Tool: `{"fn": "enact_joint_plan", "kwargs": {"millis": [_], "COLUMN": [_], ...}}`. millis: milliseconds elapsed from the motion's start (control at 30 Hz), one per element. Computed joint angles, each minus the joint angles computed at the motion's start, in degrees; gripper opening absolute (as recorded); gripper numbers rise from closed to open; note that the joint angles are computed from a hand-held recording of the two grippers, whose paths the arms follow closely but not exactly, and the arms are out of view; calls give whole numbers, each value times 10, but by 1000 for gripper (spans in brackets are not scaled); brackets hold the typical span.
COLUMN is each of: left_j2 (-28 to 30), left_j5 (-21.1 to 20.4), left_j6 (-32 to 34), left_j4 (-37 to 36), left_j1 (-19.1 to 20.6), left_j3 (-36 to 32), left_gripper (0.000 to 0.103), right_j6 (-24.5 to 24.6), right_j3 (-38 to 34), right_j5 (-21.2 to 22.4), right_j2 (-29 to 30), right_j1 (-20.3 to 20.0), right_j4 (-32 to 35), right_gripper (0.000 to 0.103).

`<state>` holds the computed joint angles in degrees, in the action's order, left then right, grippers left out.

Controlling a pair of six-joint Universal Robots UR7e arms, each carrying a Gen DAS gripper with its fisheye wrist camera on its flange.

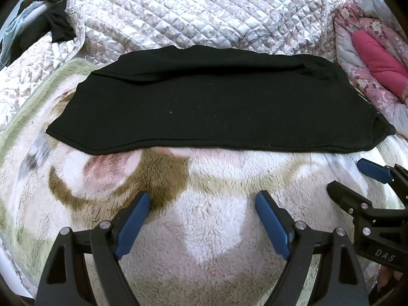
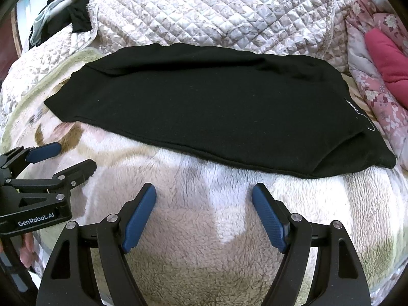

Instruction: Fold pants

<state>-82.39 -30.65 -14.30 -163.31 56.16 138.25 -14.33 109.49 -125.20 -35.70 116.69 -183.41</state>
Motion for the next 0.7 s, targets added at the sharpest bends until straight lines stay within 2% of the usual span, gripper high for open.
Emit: {"fn": "enact_joint_plan", "kwargs": {"millis": [700], "left_j2": [5], "left_j5": [1], "left_j6": [5], "left_j4": [-12], "left_j1": [0], "left_j3": [3], "left_gripper": [87], "right_j6": [-3], "right_j3": [0], "right_j5": [-3], "right_j2": [1], "right_j1": [1], "right_j4": [0], "right_gripper": [78]}}
